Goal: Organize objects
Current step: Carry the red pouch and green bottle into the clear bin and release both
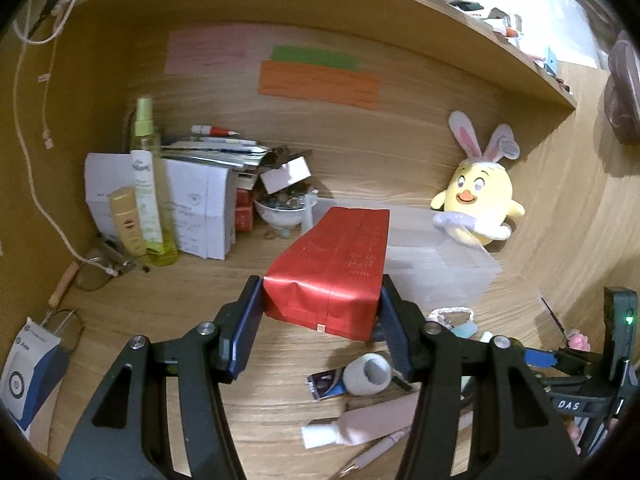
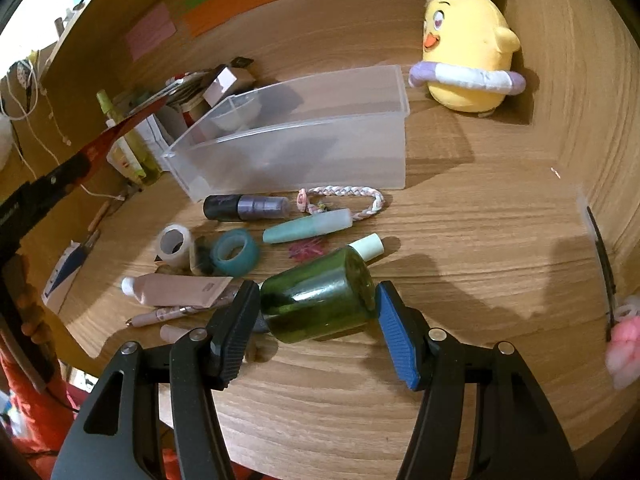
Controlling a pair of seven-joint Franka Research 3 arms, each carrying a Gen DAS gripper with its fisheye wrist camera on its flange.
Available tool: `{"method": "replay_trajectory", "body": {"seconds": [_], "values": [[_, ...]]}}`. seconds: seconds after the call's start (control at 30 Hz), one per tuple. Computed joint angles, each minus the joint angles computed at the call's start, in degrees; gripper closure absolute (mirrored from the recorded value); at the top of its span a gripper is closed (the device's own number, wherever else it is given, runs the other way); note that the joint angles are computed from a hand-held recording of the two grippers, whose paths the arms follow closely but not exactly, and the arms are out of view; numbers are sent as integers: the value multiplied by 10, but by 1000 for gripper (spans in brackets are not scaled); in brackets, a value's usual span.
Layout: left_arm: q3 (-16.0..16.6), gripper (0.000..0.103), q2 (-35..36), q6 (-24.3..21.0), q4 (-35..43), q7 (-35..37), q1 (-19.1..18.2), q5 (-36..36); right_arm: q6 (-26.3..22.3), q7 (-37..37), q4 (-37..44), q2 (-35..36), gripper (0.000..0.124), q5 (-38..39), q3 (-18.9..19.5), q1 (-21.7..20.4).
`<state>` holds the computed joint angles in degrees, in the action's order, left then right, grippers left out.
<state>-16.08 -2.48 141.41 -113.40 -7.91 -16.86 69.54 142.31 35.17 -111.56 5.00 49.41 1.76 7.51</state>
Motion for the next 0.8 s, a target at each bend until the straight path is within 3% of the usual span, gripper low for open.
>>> {"method": "replay_trajectory", "body": {"seconds": [0.37,0.8], "values": [[20,47,67,24,69,57,-12,-12,-54,40,61,55,63,-8,8,-7],[56,47,149,50,164,158,-27,-81,-11,19,98,58,63,28,15,-16]]}}
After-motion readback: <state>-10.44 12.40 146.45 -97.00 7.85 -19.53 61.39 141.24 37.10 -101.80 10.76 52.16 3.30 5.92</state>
